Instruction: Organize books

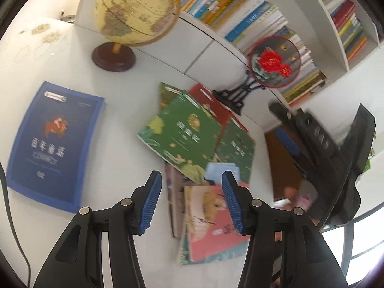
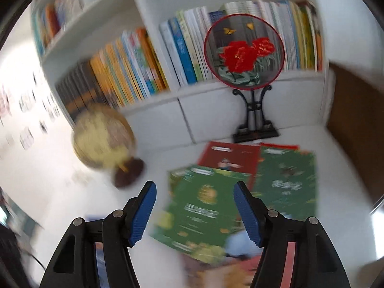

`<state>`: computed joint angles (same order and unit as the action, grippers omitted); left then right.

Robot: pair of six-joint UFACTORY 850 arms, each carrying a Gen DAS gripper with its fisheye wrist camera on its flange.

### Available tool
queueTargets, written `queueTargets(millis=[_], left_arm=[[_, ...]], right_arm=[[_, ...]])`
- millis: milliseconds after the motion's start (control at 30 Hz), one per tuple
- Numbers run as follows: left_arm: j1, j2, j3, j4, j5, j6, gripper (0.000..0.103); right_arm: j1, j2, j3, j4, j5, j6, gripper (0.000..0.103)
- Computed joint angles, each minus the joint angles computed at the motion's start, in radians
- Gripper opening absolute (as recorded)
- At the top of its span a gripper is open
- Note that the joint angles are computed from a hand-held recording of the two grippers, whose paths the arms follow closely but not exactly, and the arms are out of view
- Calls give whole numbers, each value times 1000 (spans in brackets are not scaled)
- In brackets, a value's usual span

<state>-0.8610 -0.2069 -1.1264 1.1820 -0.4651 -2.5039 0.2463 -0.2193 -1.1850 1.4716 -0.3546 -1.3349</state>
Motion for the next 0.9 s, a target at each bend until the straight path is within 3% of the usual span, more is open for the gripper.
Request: queueTargets(millis=[67,167,267,333,400,467,667,900], left_arm=[[-11,-12,-14,-7,0,-3,50],[-27,-29,-45,-109,-77,118,51],[-45,-55,-97,-209,-236,313,62],[-56,-69,-124,-219,-336,398,64],[-59,-75,-142,-216,-391,462,65],[-57,-85,-166,-223,-429,548,73],[-57,-118,-226,-187,-479,679,81],[-20,-167,-280,-232,-341,856,85]], right_arm=[[-13,12,28,178,-95,-107,67],[-31,17,56,333,-246,-212,68],[-67,41,90,376,-368,-215,68],[-101,48,98,355,-438,-178,68],[-124,59,100,313,-462,-141,69],[-149,80,110,269,-482,-132,69],[-214,169,177,188,-490,-147,81],[-276,214,256,96,-475,-37,85]])
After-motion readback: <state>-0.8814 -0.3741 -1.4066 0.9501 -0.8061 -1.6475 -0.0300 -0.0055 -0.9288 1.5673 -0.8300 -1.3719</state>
